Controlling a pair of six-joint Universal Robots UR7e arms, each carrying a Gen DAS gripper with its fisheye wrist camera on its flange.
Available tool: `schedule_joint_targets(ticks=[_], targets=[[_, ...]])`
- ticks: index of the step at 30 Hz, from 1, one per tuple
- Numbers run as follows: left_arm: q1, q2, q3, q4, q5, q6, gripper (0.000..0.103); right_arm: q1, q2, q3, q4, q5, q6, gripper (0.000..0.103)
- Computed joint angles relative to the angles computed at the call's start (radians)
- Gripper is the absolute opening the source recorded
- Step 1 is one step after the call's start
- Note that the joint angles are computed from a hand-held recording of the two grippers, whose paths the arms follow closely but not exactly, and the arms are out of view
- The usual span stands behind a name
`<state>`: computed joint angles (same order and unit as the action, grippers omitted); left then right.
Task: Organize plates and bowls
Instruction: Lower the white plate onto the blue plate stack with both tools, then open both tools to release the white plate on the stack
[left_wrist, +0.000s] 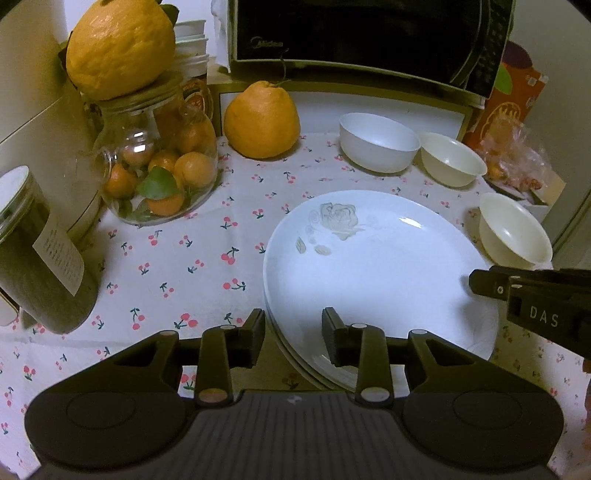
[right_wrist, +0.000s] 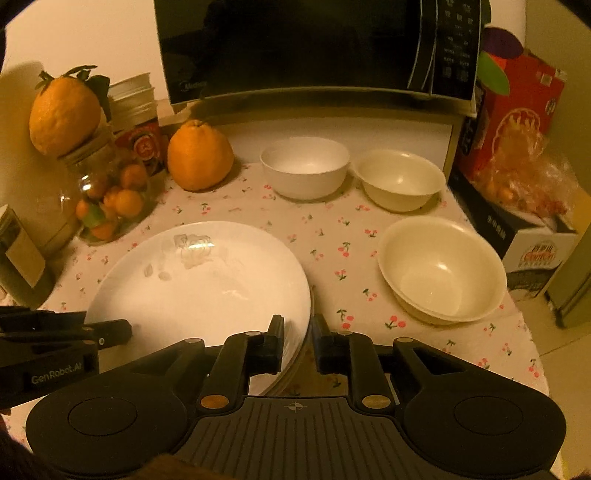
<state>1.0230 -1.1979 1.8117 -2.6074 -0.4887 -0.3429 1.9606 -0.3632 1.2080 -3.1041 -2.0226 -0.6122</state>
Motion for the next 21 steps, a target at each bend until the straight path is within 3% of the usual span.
schedule_joint_targets(ticks=[9, 15, 17, 21], targets=[[-0.001, -0.003, -0.001, 0.005, -0.014, -0.002, 0.038, -0.001, -0.021, 0.014, 0.06, 0.031, 0.053, 0.042], [-0.005, -0.003, 0.001, -0.006, -0.014, 0.013, 0.058, -0.008, -0.042, 0.014, 0.144, 0.058, 0.154, 0.065], [-0.006, -0.007, 0.003, 0.002, -0.014, 0.003, 0.069, -0.01, -0.049, 0.017, 0.155, 0.062, 0.181, 0.068], [-0.013, -0.021, 0.009, 0.011, -0.024, -0.014, 0.079, -0.018, -0.066, 0.03, 0.154, 0.082, 0.213, 0.073]])
